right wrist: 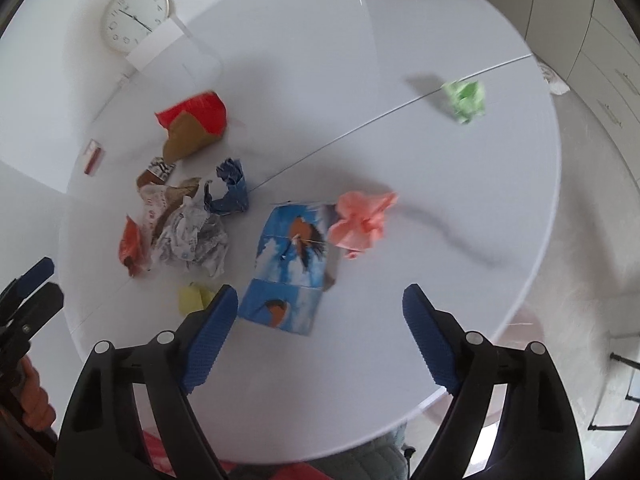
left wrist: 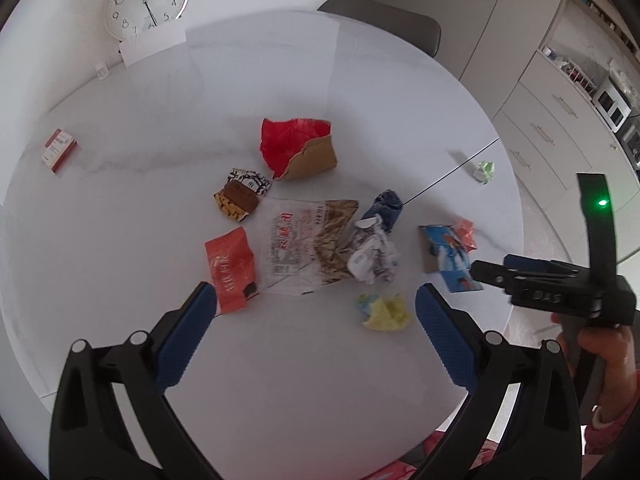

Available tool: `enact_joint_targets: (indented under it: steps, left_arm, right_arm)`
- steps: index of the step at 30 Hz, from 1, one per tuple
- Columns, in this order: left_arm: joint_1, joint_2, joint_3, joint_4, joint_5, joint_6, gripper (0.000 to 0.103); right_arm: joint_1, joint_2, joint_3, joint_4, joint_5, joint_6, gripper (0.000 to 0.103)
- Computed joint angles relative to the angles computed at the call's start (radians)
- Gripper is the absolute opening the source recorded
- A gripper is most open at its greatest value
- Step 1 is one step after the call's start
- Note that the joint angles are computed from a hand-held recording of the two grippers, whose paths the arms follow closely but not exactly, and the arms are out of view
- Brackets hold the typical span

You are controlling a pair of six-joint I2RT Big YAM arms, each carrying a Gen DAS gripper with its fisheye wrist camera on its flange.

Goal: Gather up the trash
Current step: 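Grasp the blue bird-print carton with the right tool while the left tool grasps the red-brown paper bag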

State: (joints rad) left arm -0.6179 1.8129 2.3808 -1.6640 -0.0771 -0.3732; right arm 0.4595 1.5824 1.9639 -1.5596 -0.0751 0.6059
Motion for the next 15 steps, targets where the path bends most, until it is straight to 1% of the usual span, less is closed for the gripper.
enact_joint_targets:
  steps: [2,4,6,7,9,10,12,15]
  left_arm:
    - [0.012,-0.001,-0.012,0.005,0.008,0.017,0.095]
    - [0.025,-0.008,-0.035,0.013,0.019,0.034,0.095]
    - [0.037,-0.014,-0.054,0.020,0.032,0.048,0.095]
    - [0.040,-0.016,-0.061,0.022,0.036,0.051,0.095]
    - [0.048,-0.018,-0.075,0.024,0.048,0.060,0.095]
    - [0.051,-0.020,-0.085,0.030,0.050,0.065,0.095]
    - [0.054,-0.023,-0.102,0.040,0.054,0.074,0.095]
    - [0.059,-0.019,-0.107,0.045,0.059,0.073,0.095]
  right_arm:
    - [0.019,0.031,0.016,-0.005,0.016,0.011,0.084]
    - [0.034,0.061,0.036,-0.026,0.043,0.010,0.084]
    - [0.044,0.088,0.050,-0.044,0.056,0.007,0.075]
    - [0.043,0.094,0.051,-0.048,0.053,0.007,0.067]
    - [0.047,0.100,0.055,-0.049,0.072,0.000,0.062]
    - [0.046,0.104,0.061,-0.057,0.074,-0.008,0.057]
    - [0.042,0.101,0.059,-0.052,0.070,-0.008,0.052]
    - [0.032,0.091,0.055,-0.041,0.048,-0.007,0.051]
